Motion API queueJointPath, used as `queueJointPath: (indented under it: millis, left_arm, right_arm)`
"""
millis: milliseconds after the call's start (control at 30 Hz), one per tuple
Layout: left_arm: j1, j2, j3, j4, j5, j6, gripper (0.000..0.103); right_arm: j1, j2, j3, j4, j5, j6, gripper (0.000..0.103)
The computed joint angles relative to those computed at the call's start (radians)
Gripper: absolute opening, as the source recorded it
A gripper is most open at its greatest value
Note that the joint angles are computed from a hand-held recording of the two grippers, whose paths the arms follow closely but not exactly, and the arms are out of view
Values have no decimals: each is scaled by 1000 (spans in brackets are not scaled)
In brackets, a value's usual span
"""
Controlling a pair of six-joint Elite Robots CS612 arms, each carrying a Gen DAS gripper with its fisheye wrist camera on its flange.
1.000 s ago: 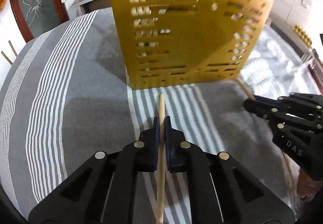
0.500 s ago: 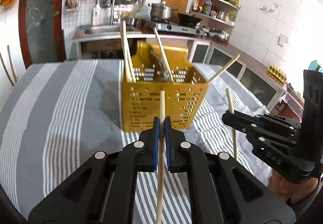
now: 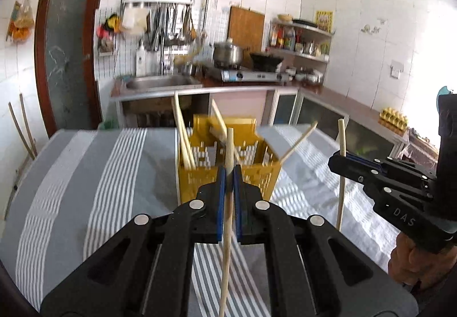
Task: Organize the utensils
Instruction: 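Lift both held chopsticks upright and carry them above the yellow basket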
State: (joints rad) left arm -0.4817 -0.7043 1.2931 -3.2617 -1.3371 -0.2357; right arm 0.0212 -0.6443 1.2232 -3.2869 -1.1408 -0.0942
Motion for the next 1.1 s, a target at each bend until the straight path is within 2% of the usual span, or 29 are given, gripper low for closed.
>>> queueJointPath:
  millis: [233, 467, 867, 967, 1100]
  left_arm:
    - [-1, -14, -20, -57, 39, 26, 4]
    - [5, -3, -79, -96, 47, 66, 4]
    - [25, 63, -232, -136, 28, 102, 5]
    - [32, 85, -272, -143, 18, 90, 4]
    - [34, 123, -333, -129, 38, 121, 5]
  right_arm:
    - [1, -4, -41, -85, -8, 23, 6]
    - [5, 23, -122, -119, -8, 46, 6]
    - [16, 117, -312, -179, 7, 110, 6]
    - [17, 151, -375, -156, 13, 118, 6]
    - [19, 190, -451, -109, -2, 97, 6]
